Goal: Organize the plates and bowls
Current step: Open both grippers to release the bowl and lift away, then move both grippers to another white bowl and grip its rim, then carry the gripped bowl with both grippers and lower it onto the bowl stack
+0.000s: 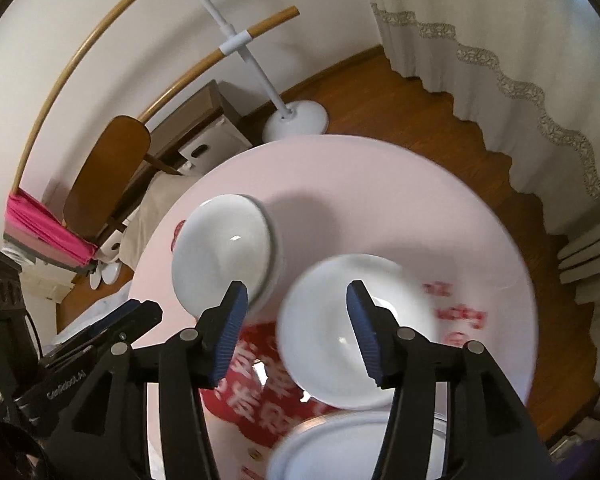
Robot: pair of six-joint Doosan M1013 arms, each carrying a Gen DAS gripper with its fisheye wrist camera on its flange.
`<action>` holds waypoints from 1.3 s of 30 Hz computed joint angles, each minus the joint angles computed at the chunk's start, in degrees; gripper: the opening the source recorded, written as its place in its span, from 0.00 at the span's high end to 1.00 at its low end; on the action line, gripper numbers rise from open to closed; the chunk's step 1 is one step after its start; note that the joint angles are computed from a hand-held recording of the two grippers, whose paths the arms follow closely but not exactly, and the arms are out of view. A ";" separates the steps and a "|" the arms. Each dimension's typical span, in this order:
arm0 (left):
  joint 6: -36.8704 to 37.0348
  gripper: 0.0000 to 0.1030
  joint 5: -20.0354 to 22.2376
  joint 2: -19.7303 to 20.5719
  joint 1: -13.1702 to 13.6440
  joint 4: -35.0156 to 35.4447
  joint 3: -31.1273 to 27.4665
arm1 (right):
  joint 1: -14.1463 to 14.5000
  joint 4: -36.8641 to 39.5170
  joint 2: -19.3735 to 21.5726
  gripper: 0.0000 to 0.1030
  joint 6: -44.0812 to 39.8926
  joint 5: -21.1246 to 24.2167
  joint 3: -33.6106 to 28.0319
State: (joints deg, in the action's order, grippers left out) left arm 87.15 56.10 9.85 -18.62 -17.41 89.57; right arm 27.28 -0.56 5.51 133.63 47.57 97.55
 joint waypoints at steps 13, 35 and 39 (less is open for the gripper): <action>-4.90 0.49 3.19 1.59 -6.91 2.37 -0.04 | -5.81 5.92 -3.83 0.48 -8.21 2.79 5.82; -8.03 0.80 6.98 7.64 -9.11 3.74 -3.40 | -8.68 18.57 1.78 0.88 -20.62 3.13 6.47; -6.83 0.87 6.27 7.77 -9.08 3.43 -3.24 | -8.26 18.04 1.82 0.90 -20.28 2.52 6.58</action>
State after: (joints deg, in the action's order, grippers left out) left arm 80.32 62.37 17.62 -27.71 -13.98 86.33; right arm 19.02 17.48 7.33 113.36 50.09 104.13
